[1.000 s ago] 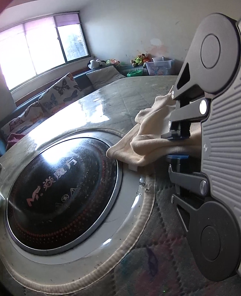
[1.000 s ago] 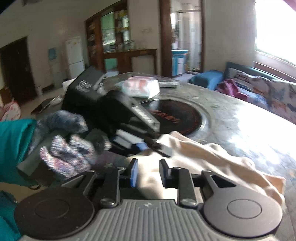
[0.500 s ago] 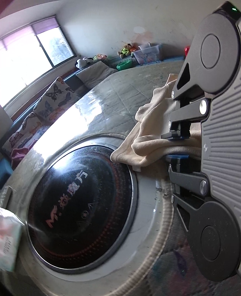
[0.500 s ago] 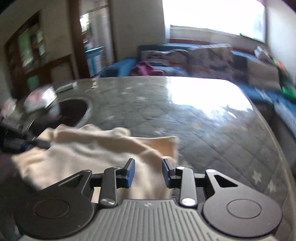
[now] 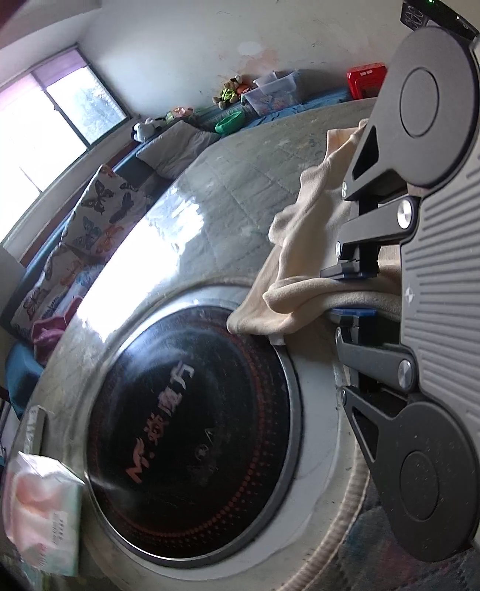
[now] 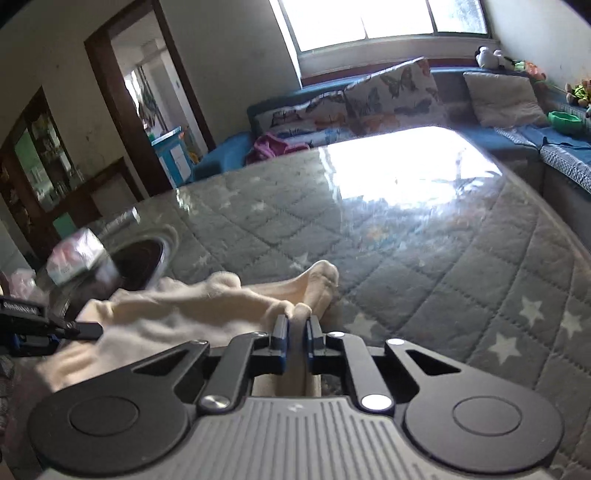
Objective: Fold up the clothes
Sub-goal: 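Grasp one sweatshirt side with the left gripper while the right gripper grasps the other, then lift the sweatshirt with both grippers, fold it over itself, open both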
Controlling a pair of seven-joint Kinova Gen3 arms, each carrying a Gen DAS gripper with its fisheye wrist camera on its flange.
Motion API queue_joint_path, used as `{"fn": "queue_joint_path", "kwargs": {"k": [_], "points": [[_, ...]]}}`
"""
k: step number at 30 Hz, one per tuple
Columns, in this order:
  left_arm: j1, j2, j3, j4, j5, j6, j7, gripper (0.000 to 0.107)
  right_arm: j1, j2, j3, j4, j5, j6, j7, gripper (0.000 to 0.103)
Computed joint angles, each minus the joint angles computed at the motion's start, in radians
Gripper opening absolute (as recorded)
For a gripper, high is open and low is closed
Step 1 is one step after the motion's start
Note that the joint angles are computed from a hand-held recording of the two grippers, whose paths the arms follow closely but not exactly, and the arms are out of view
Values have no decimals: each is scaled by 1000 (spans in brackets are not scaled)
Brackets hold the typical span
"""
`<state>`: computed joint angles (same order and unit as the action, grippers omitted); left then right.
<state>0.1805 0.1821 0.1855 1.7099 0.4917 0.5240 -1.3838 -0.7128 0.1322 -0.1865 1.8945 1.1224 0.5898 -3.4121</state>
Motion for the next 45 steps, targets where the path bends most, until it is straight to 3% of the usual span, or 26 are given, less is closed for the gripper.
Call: {"fn": "queue_joint_path", "kwargs": {"k": [5, 11, 20, 35, 45], "points": [[-10, 2, 24, -23, 42, -1, -79, 14, -25, -47, -34, 11, 59, 97, -39, 8], [25, 37, 45, -86, 49, 1, -119, 13, -20, -82, -77, -14, 41, 226, 21, 8], [141, 134, 54, -233, -74, 23, -58, 12, 14, -140, -113, -7, -3, 387, 79, 8], [336, 258, -3, -446, -342, 111, 126, 12, 100, -174, -132, 51, -35, 437, 74, 8], [374, 282, -11, -483, -412, 139, 164, 12, 118, -169, -119, 72, -46, 412, 70, 8]]}}
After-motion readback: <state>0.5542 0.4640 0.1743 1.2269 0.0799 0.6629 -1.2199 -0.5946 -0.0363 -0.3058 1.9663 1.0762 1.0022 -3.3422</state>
